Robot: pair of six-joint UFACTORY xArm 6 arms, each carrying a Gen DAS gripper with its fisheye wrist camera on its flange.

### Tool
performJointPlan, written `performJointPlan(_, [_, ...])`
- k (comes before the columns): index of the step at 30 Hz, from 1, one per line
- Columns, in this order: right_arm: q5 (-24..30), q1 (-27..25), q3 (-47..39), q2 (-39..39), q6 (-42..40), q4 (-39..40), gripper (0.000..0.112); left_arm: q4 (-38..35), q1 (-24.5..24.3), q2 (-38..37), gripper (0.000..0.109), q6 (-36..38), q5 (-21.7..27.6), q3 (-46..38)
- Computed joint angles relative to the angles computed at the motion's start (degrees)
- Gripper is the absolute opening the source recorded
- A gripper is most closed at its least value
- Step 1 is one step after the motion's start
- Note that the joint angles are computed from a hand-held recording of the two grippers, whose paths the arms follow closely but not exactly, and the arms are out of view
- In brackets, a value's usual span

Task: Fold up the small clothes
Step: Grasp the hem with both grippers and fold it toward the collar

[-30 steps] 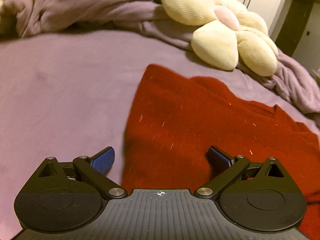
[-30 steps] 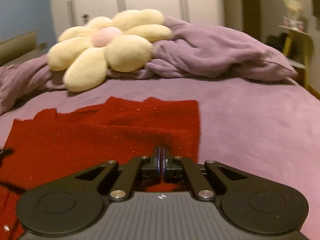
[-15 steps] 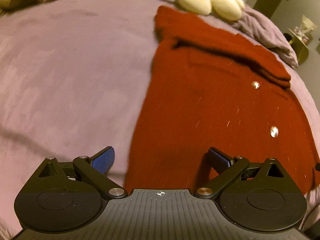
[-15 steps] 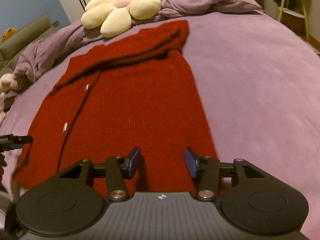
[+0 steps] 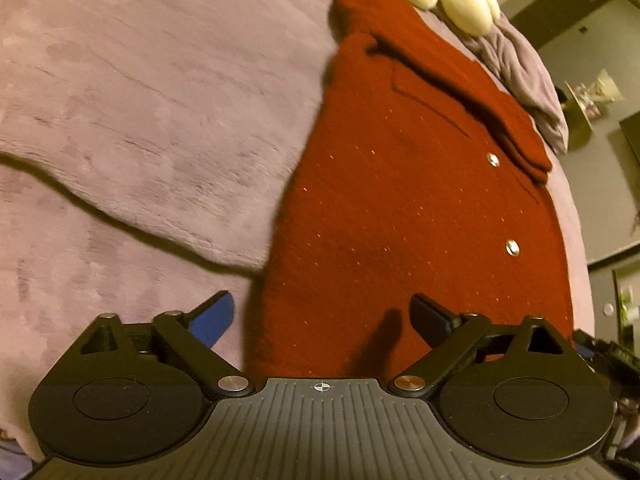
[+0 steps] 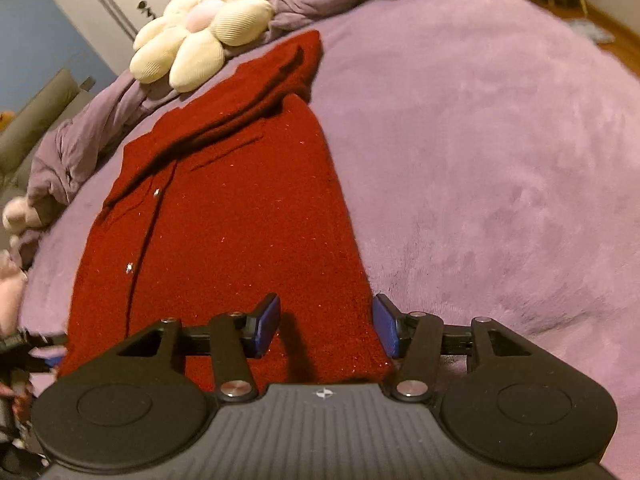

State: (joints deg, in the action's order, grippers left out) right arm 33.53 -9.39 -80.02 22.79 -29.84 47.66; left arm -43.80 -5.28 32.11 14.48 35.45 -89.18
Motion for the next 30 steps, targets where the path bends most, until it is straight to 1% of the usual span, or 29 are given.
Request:
performJointPlan(2, [2.59, -0.75, -1.23, 0.47, -1.42, 1.38, 0.041, -2.95, 0.72, 0.34, 0.064, 1.99, 3.11, -0.82])
performJointPlan(3, [3.33, -0.93, -1.67, 0.72, -1.75, 1.03, 0.038, -3.87, 1.08, 0.61, 0.058, 2.24, 4.31, -1.25])
performJointPlan(4, [3.54, -1.06, -1.71, 0.76, -2.09, 0.54, 0.030, -4.34, 1.28, 0.82, 0.054, 2.88, 4.83, -1.48])
performJointPlan(5, [3.61, -1.15, -1.79, 0.87, -2.43, -0.01, 0.018, -4.46, 1.43, 0.79, 0.052, 3.59, 5.13, -1.40])
performJointPlan(7, [4.49, -1.56, -2.28, 1.21, -2.97, -0.13, 0.018, -5.74, 1.62, 0.29, 0.052, 4.90, 5.12, -0.54])
performJointPlan(9, [5.17, -1.74, -2.92, 1.61, -2.48, -0.45, 0.020, -5.91, 1.70, 0.11, 0.060, 5.20, 5.40, -0.16])
performJointPlan(11, [6.55, -2.25, -4.33, 2.63, -1.66, -1.22, 0.025, -5.92, 1.61, 0.54, 0.066, 5.62, 6.22, -0.91])
performJointPlan(12, [7.81, -2.63, -5.16, 3.14, -1.60, -0.55, 0.026, -5.50, 1.49, 0.60, 0.066, 5.63, 6.45, -1.22])
performJointPlan(13, [9.84, -3.26, -6.27, 3.87, -1.99, 0.90, 0.032, -4.55, 1.32, 1.27, 0.066, 5.17, 7.15, -2.43])
performJointPlan(14, [12.38, -3.93, -7.64, 4.84, -2.35, 2.18, 0.041, -4.34, 1.31, 1.58, 0.066, 5.67, 7.94, -3.09])
performJointPlan(15, [13.95, -4.29, -8.55, 5.50, -2.28, 3.04, 0.043, -4.40, 1.38, 1.94, 0.059, 6.17, 8.81, -3.79])
performJointPlan(16, [14.37, -4.28, -9.02, 5.90, -2.05, 3.22, 0.043, -4.43, 1.61, 2.29, 0.052, 6.33, 10.00, -4.50])
performJointPlan(17, [14.66, -4.21, -9.10, 5.90, -2.09, 3.13, 0.043, -4.66, 1.90, 2.69, 0.037, 6.11, 11.49, -5.36])
performJointPlan(18, [14.68, -4.01, -9.29, 5.94, -2.09, 2.58, 0.042, -6.11, 2.32, 2.96, 0.024, 6.26, 13.11, -5.94])
performJointPlan(19, [14.86, -3.85, -9.42, 5.88, -2.28, 2.05, 0.034, -8.03, 2.71, 3.14, 0.020, 6.82, 14.65, -6.39])
performJointPlan(20, [15.72, -3.81, -9.97, 6.09, -2.05, 1.39, 0.024, -9.43, 2.89, 3.06, 0.019, 7.73, 15.59, -6.55])
performJointPlan(23, [18.12, -4.08, -11.00, 6.44, -1.94, 2.25, 0.013, -11.46, 2.62, 2.63, 0.018, 8.92, 16.47, -7.02])
performJointPlan(27, [21.40, -4.66, -13.43, 7.35, -2.34, 6.55, 0.012, -15.44, 2.10, 3.01, 0.016, 9.84, 15.96, -9.89])
performJointPlan(30, [22.23, -4.38, -17.83, 9.14, -2.58, 10.32, 0.011, -18.45, 1.69, 5.68, 0.016, 9.79, 14.33, -16.30])
